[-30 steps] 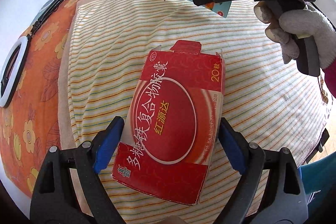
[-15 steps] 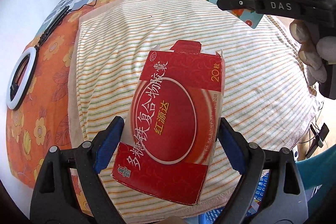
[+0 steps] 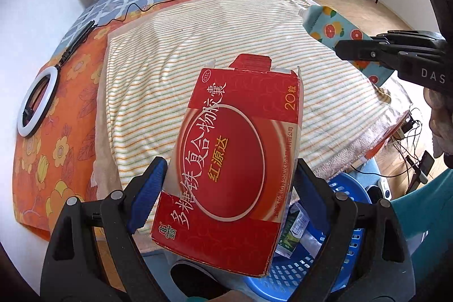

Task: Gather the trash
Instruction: 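Carry red box and blue tube to the blue basket and release both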

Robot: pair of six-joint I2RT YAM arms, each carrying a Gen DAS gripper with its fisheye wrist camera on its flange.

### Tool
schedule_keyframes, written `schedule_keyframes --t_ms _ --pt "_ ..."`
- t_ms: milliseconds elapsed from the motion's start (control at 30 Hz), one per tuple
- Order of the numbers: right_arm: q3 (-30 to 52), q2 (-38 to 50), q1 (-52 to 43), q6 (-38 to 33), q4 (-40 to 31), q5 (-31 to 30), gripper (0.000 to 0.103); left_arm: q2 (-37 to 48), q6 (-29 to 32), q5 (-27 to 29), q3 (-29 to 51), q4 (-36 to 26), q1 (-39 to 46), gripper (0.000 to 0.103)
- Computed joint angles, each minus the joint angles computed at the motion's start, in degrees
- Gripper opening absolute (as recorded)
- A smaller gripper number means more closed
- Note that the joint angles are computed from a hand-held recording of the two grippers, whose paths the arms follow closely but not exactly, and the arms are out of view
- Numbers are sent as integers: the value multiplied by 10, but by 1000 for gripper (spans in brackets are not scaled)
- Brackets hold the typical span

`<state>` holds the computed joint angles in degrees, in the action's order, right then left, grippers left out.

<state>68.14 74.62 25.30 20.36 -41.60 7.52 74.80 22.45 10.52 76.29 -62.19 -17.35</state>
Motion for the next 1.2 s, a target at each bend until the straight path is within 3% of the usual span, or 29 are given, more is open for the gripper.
schedule_keyframes --t_ms 300,567,767,1200 --pt "-88 -125 162 121 -60 81 5 -135 -10 -10 -108 -41 -58 90" --pt "-144 -155 302 232 -81 135 5 -200 -42 -25 -201 -59 -109 90" --pt "-194 -150 348 276 -50 125 5 -221 -55 -21 -244 -61 -119 90" --pt "-253 -140 346 282 8 76 5 -226 -61 -22 -298 -46 -149 90"
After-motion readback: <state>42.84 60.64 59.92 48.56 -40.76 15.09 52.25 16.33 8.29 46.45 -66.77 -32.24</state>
